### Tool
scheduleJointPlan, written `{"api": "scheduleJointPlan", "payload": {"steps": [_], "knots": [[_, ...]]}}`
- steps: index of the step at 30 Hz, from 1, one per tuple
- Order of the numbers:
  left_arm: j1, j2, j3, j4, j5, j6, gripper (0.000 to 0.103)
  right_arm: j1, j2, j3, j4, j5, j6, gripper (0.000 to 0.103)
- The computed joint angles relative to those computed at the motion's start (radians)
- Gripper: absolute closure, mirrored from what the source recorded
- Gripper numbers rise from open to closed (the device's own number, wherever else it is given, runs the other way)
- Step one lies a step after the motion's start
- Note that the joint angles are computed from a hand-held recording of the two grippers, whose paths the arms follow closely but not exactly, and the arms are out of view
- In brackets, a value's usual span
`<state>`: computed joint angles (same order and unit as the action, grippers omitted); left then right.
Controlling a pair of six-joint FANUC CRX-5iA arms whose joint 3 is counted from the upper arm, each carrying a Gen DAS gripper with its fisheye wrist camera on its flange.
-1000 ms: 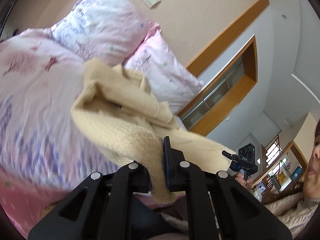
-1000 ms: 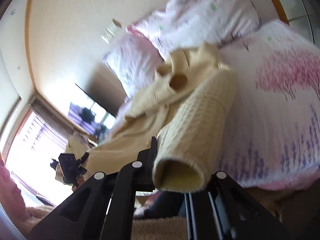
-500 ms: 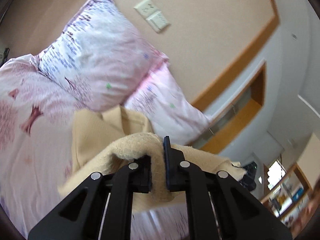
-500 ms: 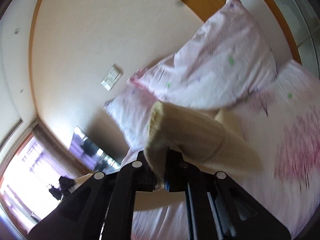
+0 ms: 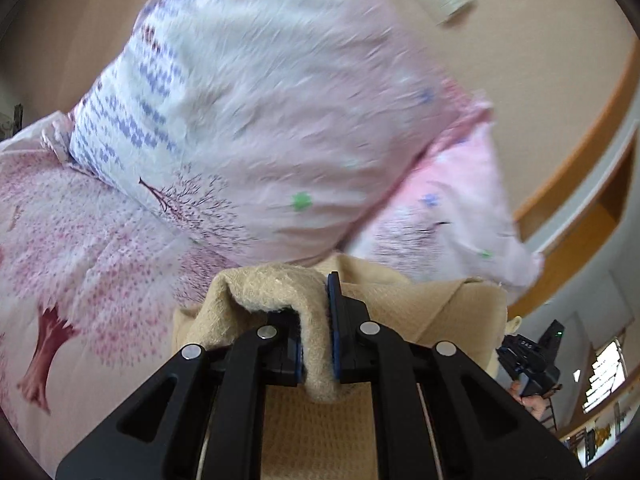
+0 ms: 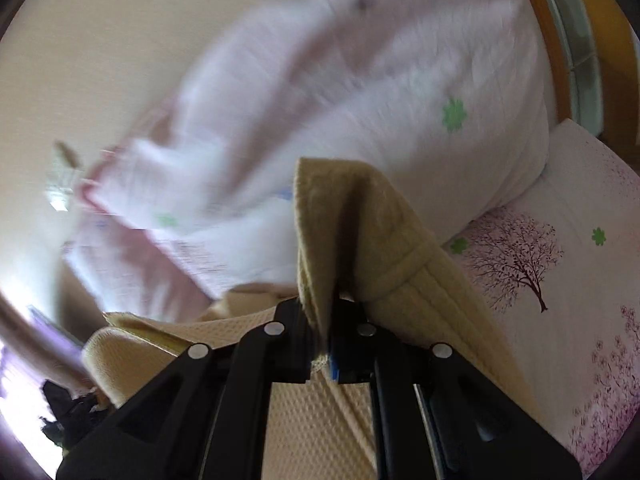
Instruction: Fold large clothes
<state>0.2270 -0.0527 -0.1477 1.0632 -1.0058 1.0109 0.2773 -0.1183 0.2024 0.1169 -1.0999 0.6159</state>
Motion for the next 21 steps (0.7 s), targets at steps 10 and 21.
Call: {"api": "scheduleJointPlan", "payload": {"steps": [10,21], "knots": [[-0.024,0.132,0.091,-0.14,-0.045,0.182,0.092,-0.002,0.047,-0.001,0.029,-0.005,-0.046,0.043],[0.053,0.017,-0.013,0.06,-0.029,0.043,0.023,0.166,-0.063,-0.039,0.109,-0.055,0.185,0.06]]}}
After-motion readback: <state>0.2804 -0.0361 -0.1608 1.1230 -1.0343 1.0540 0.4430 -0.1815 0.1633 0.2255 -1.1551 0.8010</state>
